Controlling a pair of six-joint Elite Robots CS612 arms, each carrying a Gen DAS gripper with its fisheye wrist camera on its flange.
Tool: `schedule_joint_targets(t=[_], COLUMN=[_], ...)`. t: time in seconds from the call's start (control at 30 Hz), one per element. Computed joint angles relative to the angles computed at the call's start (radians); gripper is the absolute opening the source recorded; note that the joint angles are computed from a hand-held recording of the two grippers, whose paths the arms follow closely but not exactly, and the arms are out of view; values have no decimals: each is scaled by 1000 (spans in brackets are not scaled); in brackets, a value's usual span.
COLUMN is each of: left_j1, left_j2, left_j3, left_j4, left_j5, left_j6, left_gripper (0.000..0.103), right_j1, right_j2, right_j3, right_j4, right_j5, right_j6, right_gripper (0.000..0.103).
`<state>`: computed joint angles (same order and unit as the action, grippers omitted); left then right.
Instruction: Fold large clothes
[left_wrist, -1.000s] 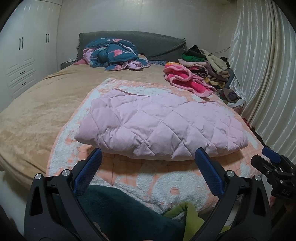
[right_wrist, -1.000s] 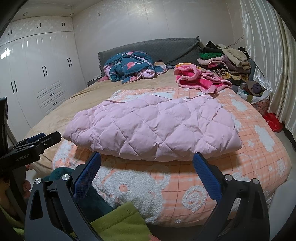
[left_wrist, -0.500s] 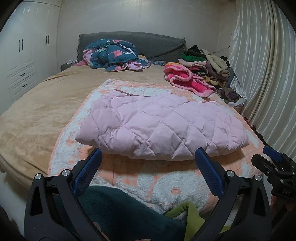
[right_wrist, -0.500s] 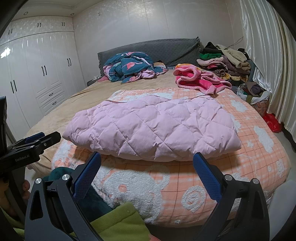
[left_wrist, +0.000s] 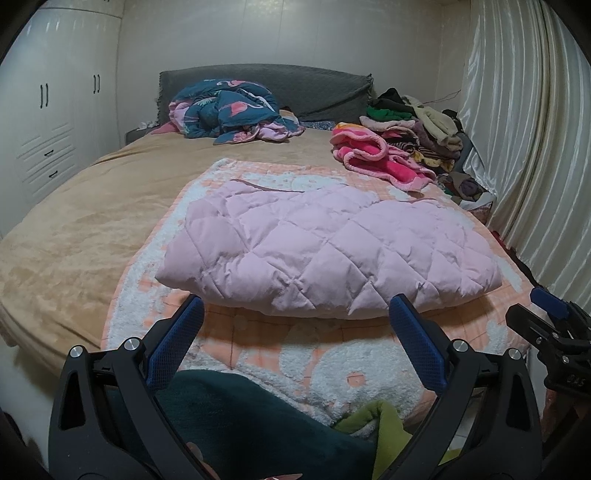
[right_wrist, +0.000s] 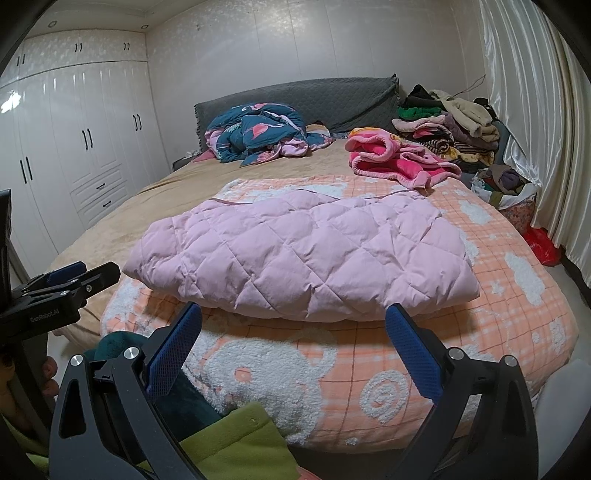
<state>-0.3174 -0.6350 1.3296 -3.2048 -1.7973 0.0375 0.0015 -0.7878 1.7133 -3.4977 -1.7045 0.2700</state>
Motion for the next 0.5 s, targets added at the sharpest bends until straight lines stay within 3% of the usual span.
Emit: schedule_joint_targets(t=[0.5], left_j1=[-4], left_j2=[-2], left_j3=[10], left_j4=[-20], left_j5=[7], left_j6=[24], left_gripper=[94], right_j1=[-2], right_j2=[-4], right_j3=[4], right_j4=[0], right_j5=[0], right_j6=[-7], right_gripper=[99])
